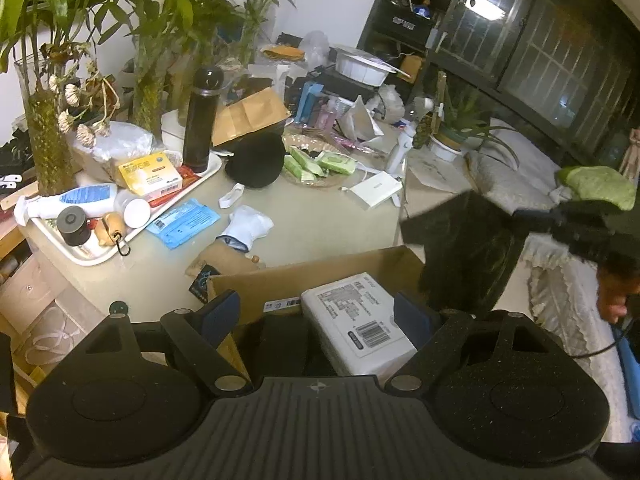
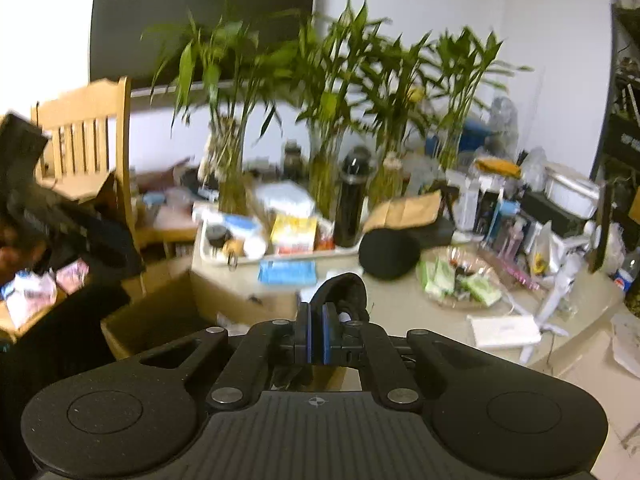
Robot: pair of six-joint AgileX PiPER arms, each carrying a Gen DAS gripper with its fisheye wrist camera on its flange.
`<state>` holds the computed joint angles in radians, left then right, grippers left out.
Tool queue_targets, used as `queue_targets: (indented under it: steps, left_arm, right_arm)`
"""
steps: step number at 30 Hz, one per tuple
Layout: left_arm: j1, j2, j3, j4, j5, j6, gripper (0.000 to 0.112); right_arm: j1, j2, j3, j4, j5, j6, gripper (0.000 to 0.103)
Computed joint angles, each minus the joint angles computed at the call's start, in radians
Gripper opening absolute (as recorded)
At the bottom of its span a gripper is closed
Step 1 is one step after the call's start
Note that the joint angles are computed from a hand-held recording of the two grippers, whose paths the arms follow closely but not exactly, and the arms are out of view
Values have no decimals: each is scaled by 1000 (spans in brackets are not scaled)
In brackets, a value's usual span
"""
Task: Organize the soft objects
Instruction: 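Carry the white package and black cloth over the cardboard box, then open both grippers to release package and cloth into the box, withdraw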
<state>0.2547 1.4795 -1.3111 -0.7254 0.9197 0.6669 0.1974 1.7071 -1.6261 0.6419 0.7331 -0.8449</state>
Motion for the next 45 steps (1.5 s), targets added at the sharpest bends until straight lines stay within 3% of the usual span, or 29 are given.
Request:
queue_targets:
  steps: [4,6,8,10,12,16,21,25,30,36,45]
  left_arm:
    - [5,-4,6,-2,-1,4,84]
    - [5,-4,5,2,-2,0,84]
    - [7,-4,7,6,-3,-1,84]
    - [12,-7,11,9,-7,1,84]
    - [14,-10,17,15,-10,2,84]
    - [6,-13,21,54,-25,-17,84]
    - [4,-9,14,94,-33,-48,84]
    - [0,-7,16,118,-52,-51,84]
    - [-20,-1,36,152,-122,-42,84]
    - [-12,38,18,114,-132,-27,84]
    - [-19,91,-14,114,-166,-8,84]
  right_arm:
    - [64,-14,53,-138,-63,48,8]
    - [114,-7,43,-254,-29,104,9]
    - [157,-9,56,-340,-26,121,22]
    - [168,-12,75,-346,-42,114,67]
    - [150,-15,87,-283,-49,72,81]
    - [136,-3,72,-281,-31,94,93]
    - [122,17,62,-266,-29,111,98]
    - [106,15,85,-238,-87,129,103]
    - [75,43,62,-207,-106,196,103]
    - [65,63,45,-203,-131,240,103]
    - [60,87,49,-239,-239,331,103]
